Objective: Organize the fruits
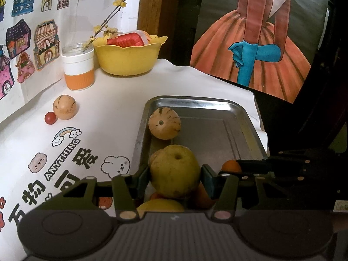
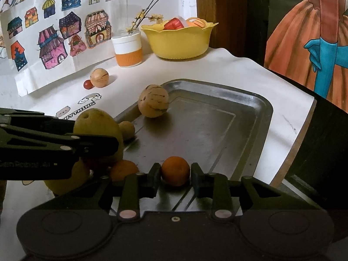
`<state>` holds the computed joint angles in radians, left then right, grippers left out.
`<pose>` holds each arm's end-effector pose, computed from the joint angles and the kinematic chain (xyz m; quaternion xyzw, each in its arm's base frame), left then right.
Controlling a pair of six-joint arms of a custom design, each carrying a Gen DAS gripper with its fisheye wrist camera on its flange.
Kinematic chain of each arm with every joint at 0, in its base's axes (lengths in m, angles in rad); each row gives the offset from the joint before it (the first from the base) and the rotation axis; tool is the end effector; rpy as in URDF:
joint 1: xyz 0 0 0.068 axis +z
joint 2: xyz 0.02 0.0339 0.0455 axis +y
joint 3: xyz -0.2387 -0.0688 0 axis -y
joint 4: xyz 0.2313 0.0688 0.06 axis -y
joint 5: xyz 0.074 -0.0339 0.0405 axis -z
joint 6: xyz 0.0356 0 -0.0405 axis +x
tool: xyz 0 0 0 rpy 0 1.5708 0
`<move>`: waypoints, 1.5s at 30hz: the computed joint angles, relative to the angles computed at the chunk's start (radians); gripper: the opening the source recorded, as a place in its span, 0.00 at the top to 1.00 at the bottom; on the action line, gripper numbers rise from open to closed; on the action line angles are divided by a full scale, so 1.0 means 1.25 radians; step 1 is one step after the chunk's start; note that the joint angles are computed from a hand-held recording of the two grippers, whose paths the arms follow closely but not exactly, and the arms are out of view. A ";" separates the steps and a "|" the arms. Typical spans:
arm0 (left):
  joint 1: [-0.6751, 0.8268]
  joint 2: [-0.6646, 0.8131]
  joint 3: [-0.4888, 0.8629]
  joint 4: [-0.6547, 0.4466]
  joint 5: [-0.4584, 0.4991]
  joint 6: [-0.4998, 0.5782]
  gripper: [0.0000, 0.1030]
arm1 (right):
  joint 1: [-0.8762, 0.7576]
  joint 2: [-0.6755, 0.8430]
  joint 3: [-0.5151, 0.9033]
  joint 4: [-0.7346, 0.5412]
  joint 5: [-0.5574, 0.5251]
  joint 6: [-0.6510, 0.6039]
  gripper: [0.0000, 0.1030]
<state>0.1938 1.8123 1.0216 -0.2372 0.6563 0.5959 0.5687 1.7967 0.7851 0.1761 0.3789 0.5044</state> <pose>0.3331 0.0432 0.1355 0.2668 0.8764 -0.1890 0.3537 0.2758 0.1606 0.1025 0.0382 0.9182 0.0294 0.3932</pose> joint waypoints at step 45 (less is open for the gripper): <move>0.288 -0.085 -0.038 -0.175 0.098 0.170 0.01 | 0.309 -0.128 -0.021 -0.237 0.191 0.325 0.01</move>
